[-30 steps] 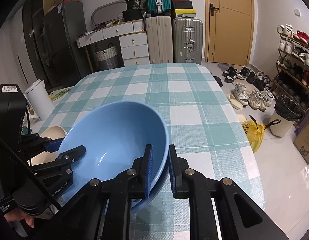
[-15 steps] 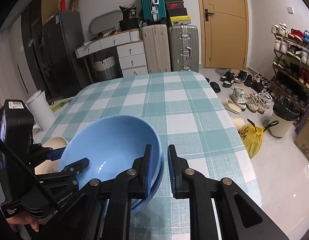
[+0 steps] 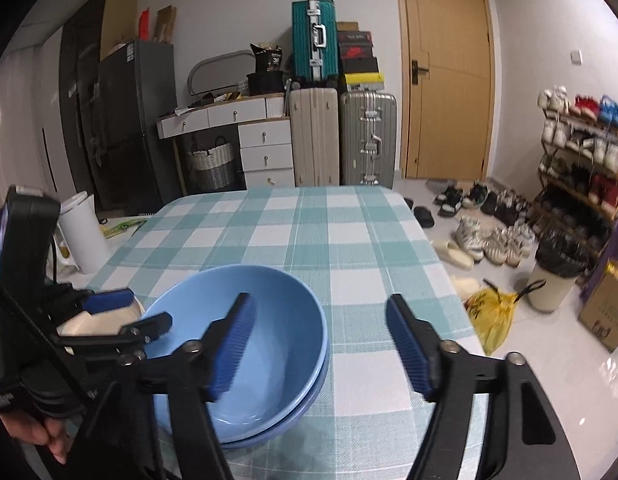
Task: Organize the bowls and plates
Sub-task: 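Open both grippers and release the lighter blue bowl rim, then move both open grippers back to the rims of the nested blue bowls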
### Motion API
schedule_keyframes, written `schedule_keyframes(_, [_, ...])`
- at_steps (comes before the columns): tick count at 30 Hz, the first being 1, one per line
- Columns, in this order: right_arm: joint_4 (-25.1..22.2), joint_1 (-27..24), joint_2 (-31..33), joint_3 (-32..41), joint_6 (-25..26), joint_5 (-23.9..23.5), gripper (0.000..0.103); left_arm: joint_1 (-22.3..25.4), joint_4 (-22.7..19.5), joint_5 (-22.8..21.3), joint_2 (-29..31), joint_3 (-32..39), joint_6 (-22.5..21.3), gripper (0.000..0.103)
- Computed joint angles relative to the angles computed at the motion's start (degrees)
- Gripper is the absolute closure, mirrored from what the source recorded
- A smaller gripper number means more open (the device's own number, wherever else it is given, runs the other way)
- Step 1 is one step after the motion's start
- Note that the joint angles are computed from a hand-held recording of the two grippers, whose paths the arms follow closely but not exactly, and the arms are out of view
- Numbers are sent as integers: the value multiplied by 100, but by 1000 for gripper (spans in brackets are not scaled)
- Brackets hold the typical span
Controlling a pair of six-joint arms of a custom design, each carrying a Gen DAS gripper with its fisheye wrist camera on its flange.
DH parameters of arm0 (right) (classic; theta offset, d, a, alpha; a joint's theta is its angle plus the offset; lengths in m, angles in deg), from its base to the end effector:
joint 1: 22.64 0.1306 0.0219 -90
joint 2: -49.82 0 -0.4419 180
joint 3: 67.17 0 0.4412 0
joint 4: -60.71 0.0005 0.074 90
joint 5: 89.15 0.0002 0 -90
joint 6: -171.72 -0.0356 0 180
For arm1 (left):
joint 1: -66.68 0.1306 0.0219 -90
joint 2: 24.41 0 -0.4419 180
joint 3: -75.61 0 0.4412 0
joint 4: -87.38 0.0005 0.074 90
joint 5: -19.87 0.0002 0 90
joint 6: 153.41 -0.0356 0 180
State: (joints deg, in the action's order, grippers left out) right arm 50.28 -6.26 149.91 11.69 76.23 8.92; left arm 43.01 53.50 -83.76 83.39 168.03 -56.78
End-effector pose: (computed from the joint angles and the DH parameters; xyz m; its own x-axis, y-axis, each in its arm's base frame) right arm 0.5805 0.1649 0.3484 -0.5170 -0.0532 -0.8543 -0.1156 0.9933 0.0081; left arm 0.6013 -0.2550 0.3519 -0.7181 0.1923 -0.6689 0.1675 0.9806 0.1020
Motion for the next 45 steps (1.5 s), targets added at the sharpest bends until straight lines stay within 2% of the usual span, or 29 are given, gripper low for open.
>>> schedule_keyframes(3, [156,76,-13,-50,236,230,20,31,126,97,-74,-69,67,48])
schedule_keyframes(7, [147,104,0,-50,243,411,15,75,356,358,-192,-190,124,45])
schedule_keyframes(9, [211,52,-11,-81,205,198,11,82,426,445,-247,-250,188,43])
schedule_keyframes(10, [243,-21,-33,-102,106,-236,8,82,456,447,-269,-277,222,43])
schedule_keyframes(11, [253,-52,-55,-121,28,-411,5,85,513,440,-306,-326,304,43])
schedule_keyframes(13, [353,-88,-91,-167,-153,-483,2,104,613,560,-360,-394,430,39])
schedule_keyframes(15, [413,-104,-111,-196,-231,-473,1,118,822,637,-442,-504,555,23])
schedule_keyframes(17, [427,-107,-117,-214,-250,-381,1,102,1122,567,-550,-639,567,19])
schedule_keyframes(20, [543,-105,-124,-260,-212,-231,1,46,1571,317,-695,-828,404,8])
schedule_keyframes(24, [813,-140,-226,-380,-320,-168,1,-28,2280,11,-867,-1082,142,0])
schedule_keyframes(26, [1053,-124,-291,-475,-279,-23,1,-36,2567,-80,-917,-1168,106,0])
schedule_keyframes(28, [1258,-107,-345,-566,-194,104,1,-9,2737,-1,-955,-1230,146,0])
schedule_keyframes(30, [1240,-112,-363,-587,-164,91,1,26,2952,56,-984,-1341,225,0])
schedule_keyframes(32, [1124,-115,-373,-590,-165,28,1,65,2752,150,-927,-1262,356,0])
schedule_keyframes(34, [1046,-94,-379,-601,-75,59,1,74,2773,123,-906,-1301,402,0])
schedule_keyframes(36, [1019,-72,-371,-603,59,63,1,102,2371,237,-808,-1134,518,0])
schedule_keyframes(38, [1021,-51,-351,-596,144,93,1,103,2432,348,-831,-1192,585,0])
schedule_keyframes(40, [1021,-49,-332,-590,157,44,1,78,2452,248,-832,-1204,558,0])
schedule_keyframes(42, [971,-29,-313,-574,202,129,1,85,2322,421,-796,-1138,517,0])
schedule_keyframes(45, [861,-42,-248,-500,178,96,1,66,2129,454,-737,-1054,512,0])
